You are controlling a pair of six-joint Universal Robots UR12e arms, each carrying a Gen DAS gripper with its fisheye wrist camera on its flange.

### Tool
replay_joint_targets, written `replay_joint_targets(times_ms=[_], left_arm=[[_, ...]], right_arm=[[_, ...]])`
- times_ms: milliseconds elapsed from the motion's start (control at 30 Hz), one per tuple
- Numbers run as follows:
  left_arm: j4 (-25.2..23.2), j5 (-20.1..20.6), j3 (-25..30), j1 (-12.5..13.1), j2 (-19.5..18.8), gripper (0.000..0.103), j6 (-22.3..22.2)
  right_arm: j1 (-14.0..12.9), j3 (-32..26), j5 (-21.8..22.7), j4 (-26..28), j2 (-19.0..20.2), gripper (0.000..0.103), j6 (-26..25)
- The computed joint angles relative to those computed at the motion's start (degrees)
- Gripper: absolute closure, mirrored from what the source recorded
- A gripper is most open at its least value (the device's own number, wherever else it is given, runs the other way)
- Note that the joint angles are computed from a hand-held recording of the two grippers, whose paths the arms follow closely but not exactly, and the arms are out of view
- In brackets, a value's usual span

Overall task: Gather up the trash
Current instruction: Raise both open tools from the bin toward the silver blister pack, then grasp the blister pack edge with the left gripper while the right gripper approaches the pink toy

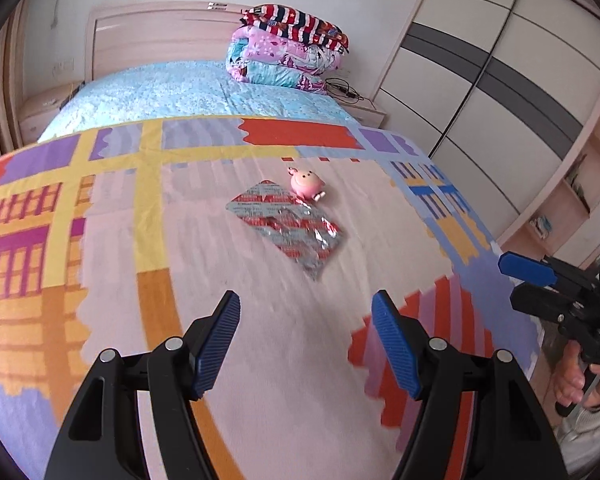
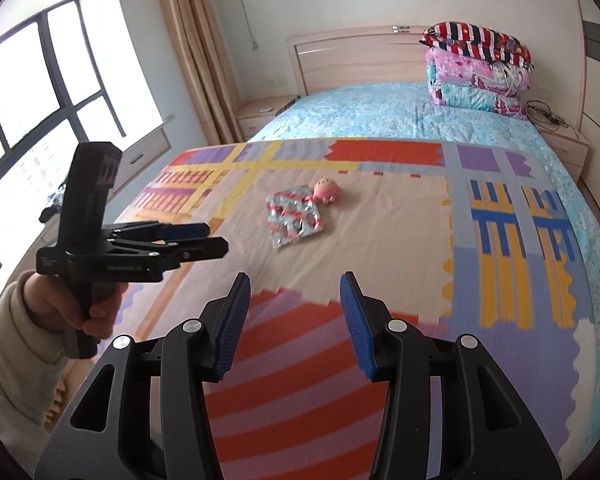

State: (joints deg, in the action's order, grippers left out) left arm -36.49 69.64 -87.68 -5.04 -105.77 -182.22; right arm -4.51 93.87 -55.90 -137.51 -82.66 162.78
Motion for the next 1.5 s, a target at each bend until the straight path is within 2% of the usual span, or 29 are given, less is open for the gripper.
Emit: replay_joint_targets(times_ms=[167,300,433,600,667,833,1000,1233,1500], left_arm=[[-0.2,0.1,1.5,0.3,-1.7,0.046,-1.0],[-1.1,-1.0,2.7,0.6,-2.9,0.048,-1.3],[-2.2,-2.9,3.8,0.7,-4.0,0.059,-1.1],[-2.1,-3.8,5.0,0.6,-5.3,0.063,-0.8],[-2.3,-4.3,5.5,0.7,-5.7,0.069,-1.4],[-1.2,-3.7,5.8,0.6,-6.1,0.072,-2.0],[-0.3,-3.6,5.9,0.9,-6.6,0.089,-5.3],[0.1,-8.2,5.2,2.1,-6.5,0.090,-9.3],[-0.7,-6.9,5.0,2.1,-5.8,0.090,-9.2]], right_arm=[[0.5,-2.0,-1.9,-0.6,1.9,0.056,0.0],[1.0,-4.0,-3.0,-0.6,3.7,0.056,0.0],[1.5,-5.7,-3.8,-0.9,5.3,0.056,0.1],[2.2,-7.6,-5.0,-0.8,7.0,0.056,-0.1],[2.5,-8.2,-5.3,-1.0,7.7,0.056,-0.2],[3.1,-10.2,-6.1,-1.5,9.5,0.056,0.2],[3.7,-12.5,-6.3,-0.5,11.5,0.056,0.6],[4.1,-13.4,-5.4,4.6,12.4,0.056,-1.0],[3.8,-12.9,-3.6,7.2,12.0,0.057,-2.0]])
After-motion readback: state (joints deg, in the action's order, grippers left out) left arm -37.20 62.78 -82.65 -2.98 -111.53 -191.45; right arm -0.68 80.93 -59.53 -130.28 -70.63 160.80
